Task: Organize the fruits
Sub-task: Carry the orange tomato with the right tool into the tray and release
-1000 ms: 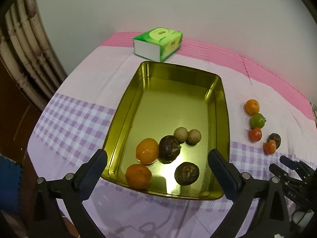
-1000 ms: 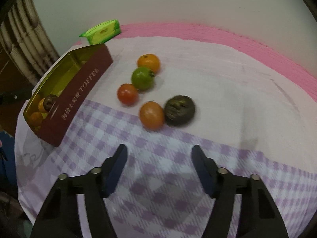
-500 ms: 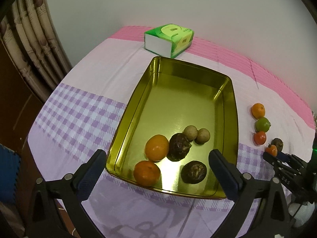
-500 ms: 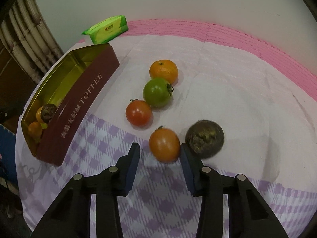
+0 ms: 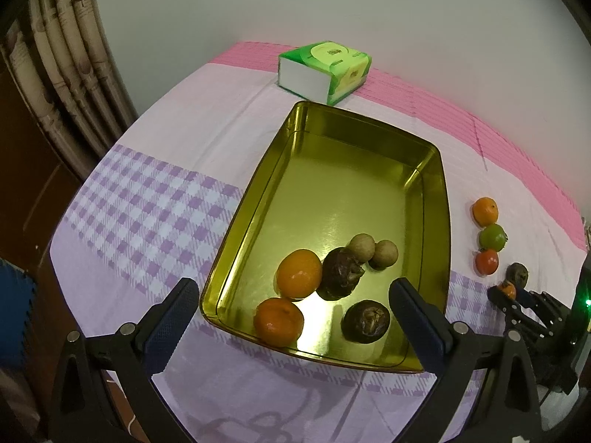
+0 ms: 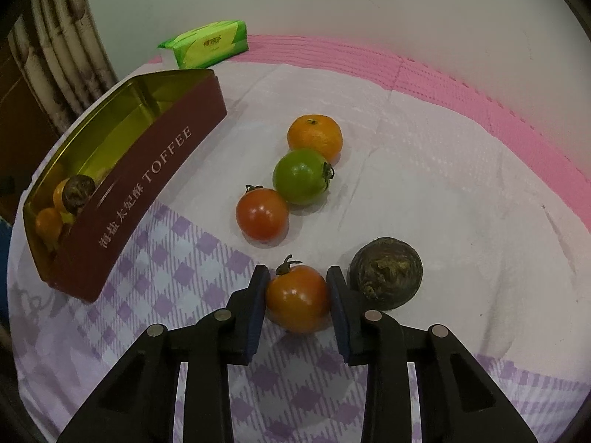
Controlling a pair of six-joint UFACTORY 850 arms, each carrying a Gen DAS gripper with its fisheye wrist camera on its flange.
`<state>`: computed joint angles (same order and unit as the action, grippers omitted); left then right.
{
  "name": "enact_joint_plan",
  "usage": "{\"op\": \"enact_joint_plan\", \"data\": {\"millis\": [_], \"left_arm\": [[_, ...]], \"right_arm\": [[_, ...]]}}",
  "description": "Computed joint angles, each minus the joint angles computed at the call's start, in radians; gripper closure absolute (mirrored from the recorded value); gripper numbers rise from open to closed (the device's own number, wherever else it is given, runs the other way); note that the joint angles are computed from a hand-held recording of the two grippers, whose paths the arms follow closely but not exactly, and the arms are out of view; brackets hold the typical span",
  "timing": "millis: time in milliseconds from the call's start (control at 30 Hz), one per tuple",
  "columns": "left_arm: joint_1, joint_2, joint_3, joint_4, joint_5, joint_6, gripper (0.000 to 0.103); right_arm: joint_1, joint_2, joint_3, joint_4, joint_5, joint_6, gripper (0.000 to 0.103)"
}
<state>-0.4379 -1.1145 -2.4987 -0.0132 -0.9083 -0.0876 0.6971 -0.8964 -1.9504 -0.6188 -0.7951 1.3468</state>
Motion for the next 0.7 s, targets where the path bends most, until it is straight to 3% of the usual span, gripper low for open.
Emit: {"op": "enact_joint_plan", "data": {"millis": [400,567,700], "left_arm": [[0.018,0.019,0.022,0.004,0.015,-0.046,0.001],[0.038,0.045,0.060,0.001,0.035,-0.085,0.001],[0.064,0.069,0.097,0.005,0.053,-0.132,0.001]], "right_arm": [[0.007,0.019,-0.017,-0.013,0.016,0.009,0.070],[0.016,-0.021,-0.131,0.004,0.036,-0.057,0.070],[0.023,-0.123,-0.335,0.070,0.013,-0.190,0.070]]}}
